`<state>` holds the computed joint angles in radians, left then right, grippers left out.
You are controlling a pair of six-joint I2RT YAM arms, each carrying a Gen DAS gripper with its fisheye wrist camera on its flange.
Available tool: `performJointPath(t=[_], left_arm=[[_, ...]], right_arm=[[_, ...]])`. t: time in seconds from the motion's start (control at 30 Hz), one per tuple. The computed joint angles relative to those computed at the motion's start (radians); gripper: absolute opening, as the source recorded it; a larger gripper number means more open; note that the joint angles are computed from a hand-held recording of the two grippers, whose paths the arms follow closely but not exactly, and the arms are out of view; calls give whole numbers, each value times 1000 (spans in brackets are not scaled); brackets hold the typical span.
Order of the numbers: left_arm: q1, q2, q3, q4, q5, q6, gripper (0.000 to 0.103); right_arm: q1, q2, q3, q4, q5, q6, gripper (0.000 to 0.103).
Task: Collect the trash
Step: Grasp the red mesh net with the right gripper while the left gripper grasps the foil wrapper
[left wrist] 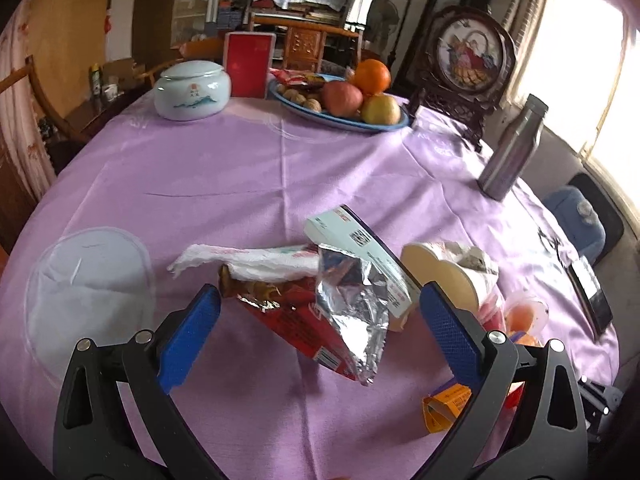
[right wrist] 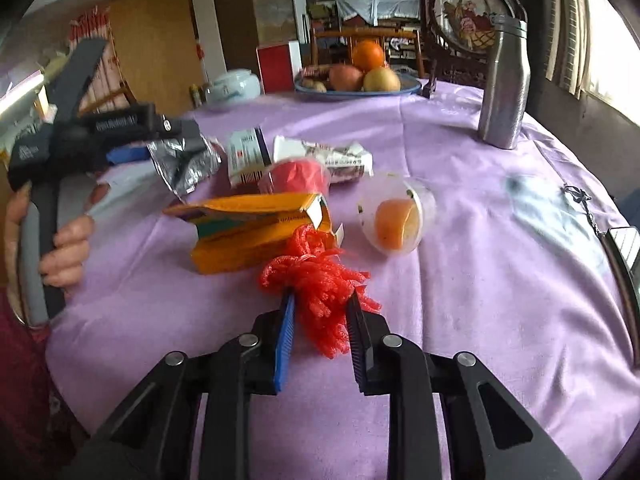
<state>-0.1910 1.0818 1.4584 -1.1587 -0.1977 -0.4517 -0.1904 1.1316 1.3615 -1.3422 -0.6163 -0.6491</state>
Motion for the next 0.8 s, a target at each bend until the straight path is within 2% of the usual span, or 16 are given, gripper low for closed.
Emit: performJointPath(t=[0.17,0.23,0.33,0.4,0.47,0.5,0.57,0.6,0.67,0.73,0.8], left_arm=[[-71,49,6,-29,-35,13,96],[-111,83,11,-46,-89,7,96],[-168,138,23,-86,-207,-11,97],[-202,163,37,-137,-352,-51,96],[-212,147,45,-185,-481,-117,96],[-199,117,45,-189,-506,-132,96],[-140,42,33,-160,-482,-139,96],[-92,3,23,-136,-435,-127,96],[31,-55,-5,-89,-287,-85,96],[187,-83,-33,-57,-85,-33,96],[270,-81,-46,-43,58,-8,96]], right_arm=[[-41,75,40,-69,-62,-10,29],[-45,91,46,-83,-72,-7,30],[-35,86,42,-78,-71,-4,30],[-28,85,41,-74,-67,1,30],[-28,91,43,-78,-69,0,30],[-30,97,47,-81,-72,-2,30],[-31,104,50,-84,-75,-4,30],[-32,107,52,-88,-77,-8,30],[-34,111,54,-90,-82,-13,30],[-34,114,55,-92,-85,-17,30],[-36,114,54,-94,-87,-20,31]])
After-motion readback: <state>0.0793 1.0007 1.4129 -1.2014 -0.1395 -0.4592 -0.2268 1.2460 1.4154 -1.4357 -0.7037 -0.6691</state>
